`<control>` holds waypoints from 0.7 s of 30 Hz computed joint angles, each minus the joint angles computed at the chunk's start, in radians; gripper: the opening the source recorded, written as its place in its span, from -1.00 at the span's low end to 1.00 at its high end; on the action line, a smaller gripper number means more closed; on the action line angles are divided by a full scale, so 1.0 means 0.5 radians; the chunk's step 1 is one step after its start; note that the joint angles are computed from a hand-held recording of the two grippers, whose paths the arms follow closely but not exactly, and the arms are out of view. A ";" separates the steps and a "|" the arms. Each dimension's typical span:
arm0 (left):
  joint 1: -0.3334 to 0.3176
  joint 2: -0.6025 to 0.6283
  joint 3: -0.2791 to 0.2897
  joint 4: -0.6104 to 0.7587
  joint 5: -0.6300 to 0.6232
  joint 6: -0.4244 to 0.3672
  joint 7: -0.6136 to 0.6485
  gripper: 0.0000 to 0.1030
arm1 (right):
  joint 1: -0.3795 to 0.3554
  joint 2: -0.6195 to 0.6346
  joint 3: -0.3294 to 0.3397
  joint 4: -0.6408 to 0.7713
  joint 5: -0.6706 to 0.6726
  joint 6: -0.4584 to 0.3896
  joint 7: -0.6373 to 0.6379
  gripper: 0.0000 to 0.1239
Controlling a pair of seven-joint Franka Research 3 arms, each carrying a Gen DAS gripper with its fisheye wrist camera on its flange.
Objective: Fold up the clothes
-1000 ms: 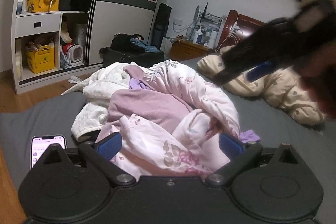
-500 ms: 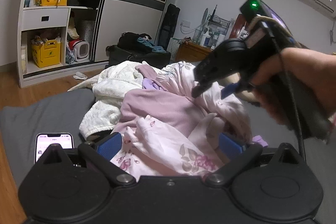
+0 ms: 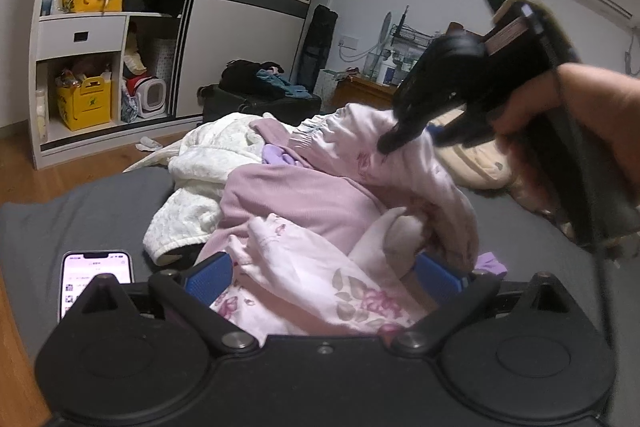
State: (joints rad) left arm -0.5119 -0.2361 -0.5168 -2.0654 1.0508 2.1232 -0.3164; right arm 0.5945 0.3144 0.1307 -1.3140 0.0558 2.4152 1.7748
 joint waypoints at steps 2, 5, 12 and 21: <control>-0.001 0.010 -0.007 0.008 0.027 0.007 -0.004 0.93 | -0.033 -0.108 0.008 -0.133 0.075 0.089 0.016 -0.76; -0.005 0.023 -0.014 0.021 0.078 0.022 -0.018 0.93 | -0.094 -0.300 0.019 -0.375 0.197 0.251 0.060 -0.76; -0.030 0.075 -0.032 0.065 0.273 0.087 -0.048 0.93 | -0.279 -0.816 0.008 -0.965 0.328 0.577 0.301 -0.76; -0.122 0.217 -0.001 0.181 0.380 0.159 0.075 0.97 | -0.704 -1.534 0.047 -1.716 0.191 0.608 0.790 -0.77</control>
State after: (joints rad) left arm -0.5729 -0.1277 -0.5171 -1.9750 1.2406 2.2028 -0.2787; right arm 0.2425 -0.4528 0.1543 -2.1720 0.1514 2.7194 2.1696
